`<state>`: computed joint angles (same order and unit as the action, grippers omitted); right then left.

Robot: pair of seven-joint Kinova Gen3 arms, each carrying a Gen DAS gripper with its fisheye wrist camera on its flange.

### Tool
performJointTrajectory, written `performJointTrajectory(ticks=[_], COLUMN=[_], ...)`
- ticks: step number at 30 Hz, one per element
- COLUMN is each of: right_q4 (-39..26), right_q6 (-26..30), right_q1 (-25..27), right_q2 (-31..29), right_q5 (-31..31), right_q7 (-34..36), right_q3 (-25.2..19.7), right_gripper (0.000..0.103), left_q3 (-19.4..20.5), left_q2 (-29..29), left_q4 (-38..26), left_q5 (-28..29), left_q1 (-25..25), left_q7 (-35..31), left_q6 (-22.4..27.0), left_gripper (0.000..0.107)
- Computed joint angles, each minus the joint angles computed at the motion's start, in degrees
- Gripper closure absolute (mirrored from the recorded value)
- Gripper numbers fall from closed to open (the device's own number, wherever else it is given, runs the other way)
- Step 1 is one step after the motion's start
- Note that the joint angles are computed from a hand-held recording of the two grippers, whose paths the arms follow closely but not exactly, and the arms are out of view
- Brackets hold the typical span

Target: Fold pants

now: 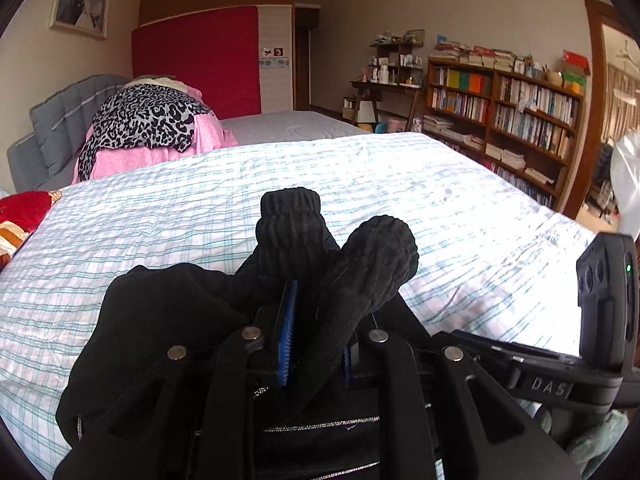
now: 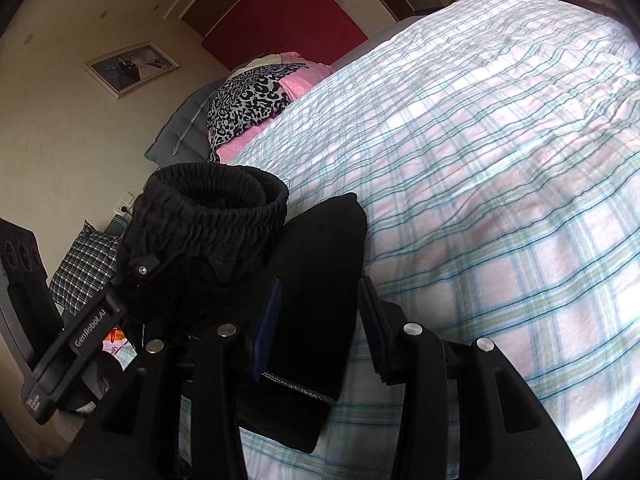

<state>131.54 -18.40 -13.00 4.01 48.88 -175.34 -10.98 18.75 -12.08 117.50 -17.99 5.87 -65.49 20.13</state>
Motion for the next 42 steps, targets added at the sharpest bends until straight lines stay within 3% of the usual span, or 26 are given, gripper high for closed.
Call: performJointTrajectory(ticks=[3, 9, 11, 13, 18, 22, 28, 32, 36, 42], right_q4=[0.47, 0.27, 0.20, 0.22, -0.15, -0.96, -2.68, -3.84, -4.42, -5.40], right_q6=[-1.85, -3.31, -4.17, -4.79, -7.35, -10.24, -18.79, -22.03, -20.24, -18.97], right_q1=[1.14, 1.91, 2.19, 2.20, 2.82, 3.48, 5.91, 6.59, 5.44, 4.07], right_q2=[0.21, 0.13, 0.25, 0.26, 0.40, 1.37, 4.71, 6.20, 5.03, 4.89], right_q5=[2.44, 7.24, 8.83, 8.90, 12.15, 15.93, 21.96, 23.77, 24.74, 26.34], right_q7=[-2.63, -7.44, -9.42, -9.98, -13.22, -16.82, -23.44, -26.07, -27.00, -28.99], right_q3=[0.36, 0.95, 1.35, 1.68, 2.54, 3.06, 4.24, 4.61, 4.50, 4.50], right_gripper=[0.062, 0.061, 0.051, 0.050, 0.050, 0.049, 0.039, 0.034, 0.032, 0.026], left_q3=[3.08, 1.64, 2.91, 4.04, -0.68, 0.63, 1.69, -3.91, -12.04, -20.89], left_q2=[0.13, 0.01, -0.60, -1.08, -2.07, -3.34, -4.96, -5.21, -5.31, -6.05], left_q4=[1.21, 3.15, 4.24, 5.44, 7.58, 9.13, 11.94, 12.74, 12.89, 13.05], left_q5=[-3.40, -3.72, -4.97, -6.06, -1.93, -0.90, 1.29, 5.76, 11.74, 19.02], left_q1=[-1.84, 0.42, -0.21, -1.13, 1.98, 0.18, -1.68, 2.68, 9.63, 16.93], left_q7=[2.37, 0.39, 0.96, 1.70, -3.71, -5.58, -8.54, -13.43, -20.16, -29.80], left_q6=[-0.31, -0.27, -0.24, -0.90, -2.87, -4.00, -6.53, -7.48, -7.66, -7.09], left_gripper=[0.090, 0.088, 0.087, 0.087, 0.086, 0.086, 0.084, 0.084, 0.084, 0.083])
